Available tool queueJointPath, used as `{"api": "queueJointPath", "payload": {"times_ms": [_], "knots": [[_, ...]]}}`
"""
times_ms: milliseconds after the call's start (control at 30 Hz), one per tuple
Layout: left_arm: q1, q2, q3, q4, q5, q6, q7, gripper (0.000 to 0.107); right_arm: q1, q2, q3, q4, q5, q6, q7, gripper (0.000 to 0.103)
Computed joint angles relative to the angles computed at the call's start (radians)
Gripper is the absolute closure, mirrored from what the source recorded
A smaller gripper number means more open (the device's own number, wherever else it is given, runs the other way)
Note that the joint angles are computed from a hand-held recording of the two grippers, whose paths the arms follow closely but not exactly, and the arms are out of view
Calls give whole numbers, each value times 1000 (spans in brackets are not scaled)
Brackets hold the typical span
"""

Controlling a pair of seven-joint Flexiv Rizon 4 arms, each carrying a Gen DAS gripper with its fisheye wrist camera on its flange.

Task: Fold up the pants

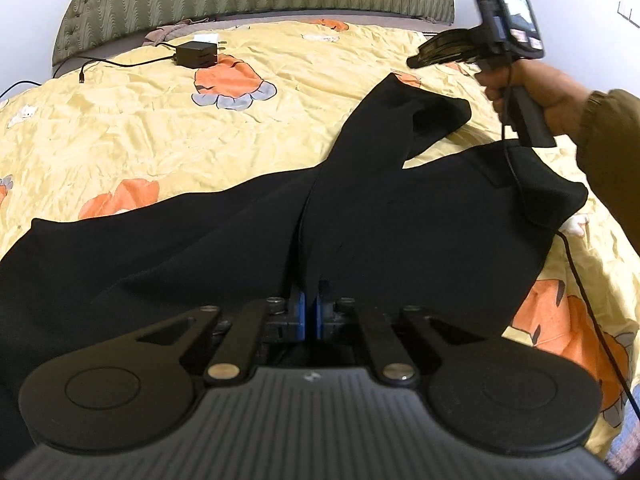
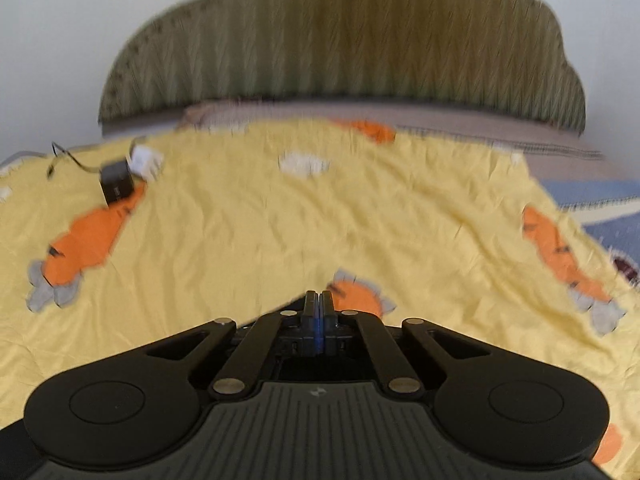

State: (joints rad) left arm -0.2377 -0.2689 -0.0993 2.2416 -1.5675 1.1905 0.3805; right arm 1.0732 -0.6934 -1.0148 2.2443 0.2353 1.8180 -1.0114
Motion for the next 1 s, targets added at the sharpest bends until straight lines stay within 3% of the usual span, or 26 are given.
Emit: {"api": "queueJointPath", "payload": {"times_ms": [100, 200, 267, 300, 333, 433, 467, 500, 533, 667, 833, 1000], "knots": [[-7, 7, -2, 7, -21, 5, 23, 102, 16, 29, -27, 10, -11, -23, -24, 102], [-15, 4, -1, 10, -11, 16, 22, 100, 6, -1, -39, -13, -25, -72, 17, 92], [-23, 2, -4, 8, -30, 29, 43, 98, -72, 12, 40, -41, -40, -54, 41, 74], [-28, 1, -5, 7, -43, 34, 56, 93, -123, 24, 95, -58, -45, -46, 55, 54], [-31, -1, -5, 5, -51, 34, 66, 89, -160, 23, 136, -74, -47, -36, 70, 44], [-42, -9, -3, -1, -74, 45, 90, 89, -204, -20, 172, -119, -74, -52, 80, 47], [-44, -9, -2, -1, -78, 45, 92, 89, -228, -11, 193, -131, -133, -108, 94, 56], [-45, -9, 0, -1, -77, 43, 89, 89, -231, -20, 201, -135, -127, -99, 79, 79], [-45, -9, 1, -1, -76, 41, 89, 89, -229, -24, 200, -130, -135, -80, 84, 92], [-43, -9, 3, -2, -76, 39, 76, 92, -153, -42, 126, -96, -123, -47, 94, 94], [-57, -1, 7, 3, -98, 61, 80, 99, -6, -52, -7, -10, 16, 70, 69, 94], [-72, 17, 10, 20, -123, 73, 100, 101, 140, 12, -125, 102, 140, 141, 3, 94]]}}
